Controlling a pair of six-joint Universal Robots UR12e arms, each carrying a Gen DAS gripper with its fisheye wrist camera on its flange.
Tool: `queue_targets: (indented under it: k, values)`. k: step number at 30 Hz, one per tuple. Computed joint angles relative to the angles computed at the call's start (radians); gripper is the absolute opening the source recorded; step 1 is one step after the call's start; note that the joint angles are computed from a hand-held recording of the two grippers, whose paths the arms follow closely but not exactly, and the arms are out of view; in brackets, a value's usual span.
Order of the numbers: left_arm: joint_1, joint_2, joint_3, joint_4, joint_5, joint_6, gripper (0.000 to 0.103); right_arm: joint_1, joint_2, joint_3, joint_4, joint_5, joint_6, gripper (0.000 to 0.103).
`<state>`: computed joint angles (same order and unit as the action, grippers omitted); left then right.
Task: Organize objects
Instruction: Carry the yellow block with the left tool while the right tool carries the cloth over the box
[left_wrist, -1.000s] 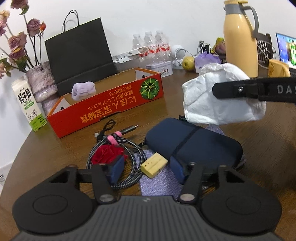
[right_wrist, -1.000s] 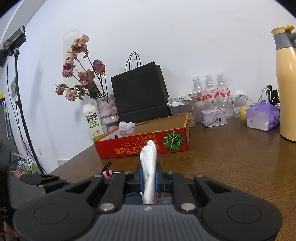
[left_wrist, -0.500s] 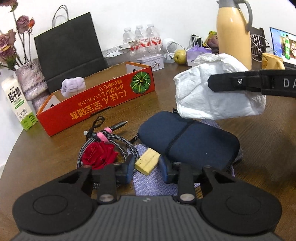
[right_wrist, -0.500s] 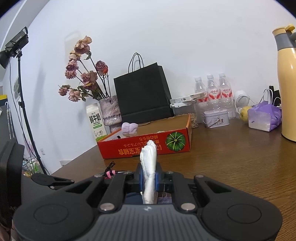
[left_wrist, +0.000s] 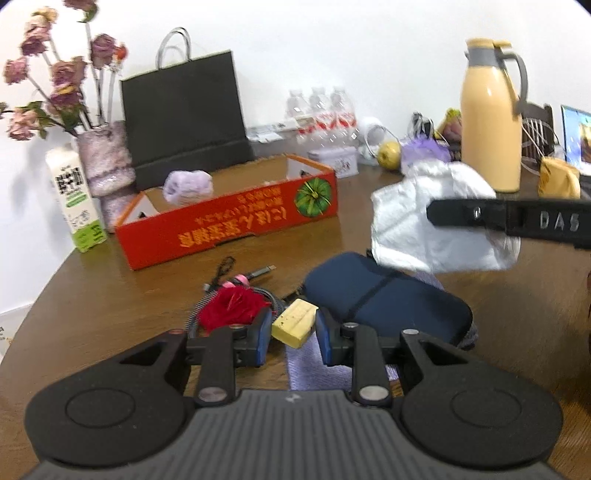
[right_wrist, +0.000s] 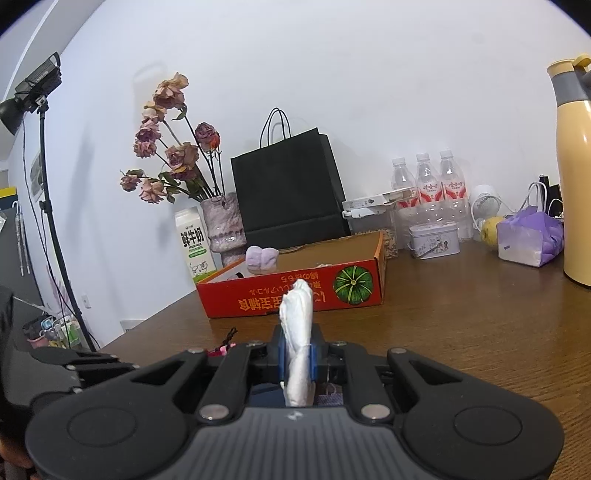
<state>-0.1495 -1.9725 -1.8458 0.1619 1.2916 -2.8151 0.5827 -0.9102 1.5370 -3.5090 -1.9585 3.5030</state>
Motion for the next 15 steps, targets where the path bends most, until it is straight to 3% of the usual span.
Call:
queue_targets:
  k: [6, 15]
  values:
    - [0.013, 0.011, -0.013, 0.075, -0.004, -0.062, 0.026, 0.009, 0.006, -0.008, -0.017, -0.020, -0.023, 0.011]
    - [0.027, 0.015, -0.005, 0.108, -0.004, -0.145, 0.026, 0.016, 0.016, -0.040, -0.015, -0.027, -0.022, 0.011]
